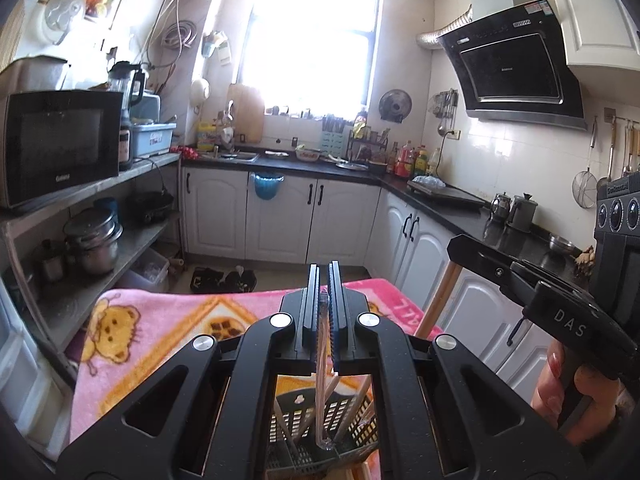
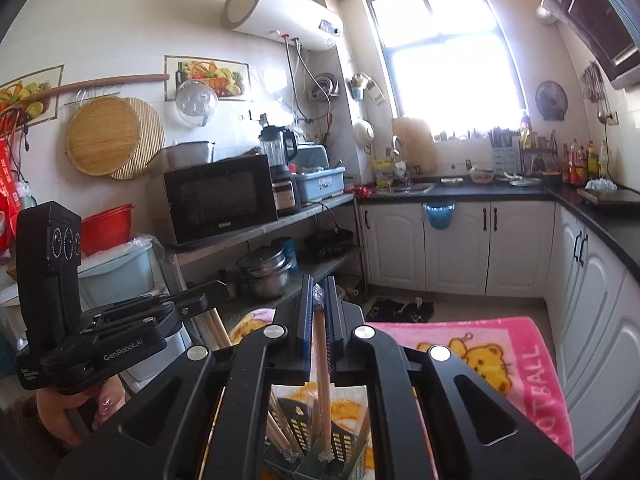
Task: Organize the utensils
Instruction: 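Lower the chopstick into the caddy and open the right gripper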
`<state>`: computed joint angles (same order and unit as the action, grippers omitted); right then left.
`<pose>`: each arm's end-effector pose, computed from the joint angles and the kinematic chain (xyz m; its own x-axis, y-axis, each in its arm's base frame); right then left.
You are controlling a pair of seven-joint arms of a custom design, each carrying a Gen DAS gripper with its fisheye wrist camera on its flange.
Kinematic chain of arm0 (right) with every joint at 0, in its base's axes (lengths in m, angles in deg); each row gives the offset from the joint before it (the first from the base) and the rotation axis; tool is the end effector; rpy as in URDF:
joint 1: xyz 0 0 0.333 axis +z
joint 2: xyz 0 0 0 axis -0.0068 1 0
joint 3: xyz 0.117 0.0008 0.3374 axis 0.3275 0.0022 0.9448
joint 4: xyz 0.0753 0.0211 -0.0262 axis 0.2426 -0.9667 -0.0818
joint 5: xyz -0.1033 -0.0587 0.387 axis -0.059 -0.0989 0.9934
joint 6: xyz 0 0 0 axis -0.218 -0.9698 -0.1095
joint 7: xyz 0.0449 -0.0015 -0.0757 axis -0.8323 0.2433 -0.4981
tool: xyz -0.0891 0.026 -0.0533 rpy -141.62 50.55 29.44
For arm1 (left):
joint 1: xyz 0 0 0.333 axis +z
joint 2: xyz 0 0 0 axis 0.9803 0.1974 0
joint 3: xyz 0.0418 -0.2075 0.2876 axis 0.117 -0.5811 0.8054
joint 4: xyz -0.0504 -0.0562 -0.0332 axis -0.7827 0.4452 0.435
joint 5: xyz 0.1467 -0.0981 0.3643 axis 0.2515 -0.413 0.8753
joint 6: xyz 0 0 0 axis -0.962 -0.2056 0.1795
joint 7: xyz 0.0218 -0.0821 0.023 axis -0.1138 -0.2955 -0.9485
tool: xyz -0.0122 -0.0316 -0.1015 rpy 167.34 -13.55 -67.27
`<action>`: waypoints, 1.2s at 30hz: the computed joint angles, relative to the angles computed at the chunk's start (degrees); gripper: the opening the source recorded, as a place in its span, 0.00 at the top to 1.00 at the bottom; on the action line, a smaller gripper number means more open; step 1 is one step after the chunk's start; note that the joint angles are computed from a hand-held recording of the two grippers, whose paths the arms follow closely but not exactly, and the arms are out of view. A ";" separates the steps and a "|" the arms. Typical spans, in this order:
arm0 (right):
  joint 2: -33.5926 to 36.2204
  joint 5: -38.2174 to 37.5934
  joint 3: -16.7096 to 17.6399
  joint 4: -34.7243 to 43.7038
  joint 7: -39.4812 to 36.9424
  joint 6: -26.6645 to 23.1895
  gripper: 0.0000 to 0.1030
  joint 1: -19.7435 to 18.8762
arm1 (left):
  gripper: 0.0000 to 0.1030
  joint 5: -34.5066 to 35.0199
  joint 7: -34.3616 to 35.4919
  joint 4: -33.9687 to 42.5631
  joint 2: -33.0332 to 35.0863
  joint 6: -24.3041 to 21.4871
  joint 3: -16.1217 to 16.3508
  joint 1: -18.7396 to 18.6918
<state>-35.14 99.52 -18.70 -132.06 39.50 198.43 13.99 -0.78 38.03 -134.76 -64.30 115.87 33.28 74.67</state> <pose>0.5103 0.0938 0.7519 0.7654 -0.6212 -0.1681 -0.2715 -0.0748 -0.9595 0.4060 -0.1981 0.7547 0.0630 -0.9886 0.1370 -0.3122 -0.1499 -0.9381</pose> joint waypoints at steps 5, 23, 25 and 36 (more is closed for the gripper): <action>0.66 0.92 0.23 -1.06 -0.32 0.62 0.94 0.16 | 0.98 1.45 -1.97 -1.78 -0.33 0.45 -0.79 1.27; 1.05 4.32 1.09 -6.48 -2.46 3.04 0.94 0.22 | 0.98 1.72 -4.53 -7.92 0.40 5.21 0.11 1.15; 0.99 4.60 1.11 -6.90 -2.39 3.24 0.94 0.19 | 0.98 1.90 -5.03 -8.32 0.41 5.73 -0.01 1.48; 0.66 2.35 1.15 -8.47 -0.97 3.58 0.91 -0.32 | 0.95 0.72 -5.38 -9.68 0.51 5.52 0.43 0.59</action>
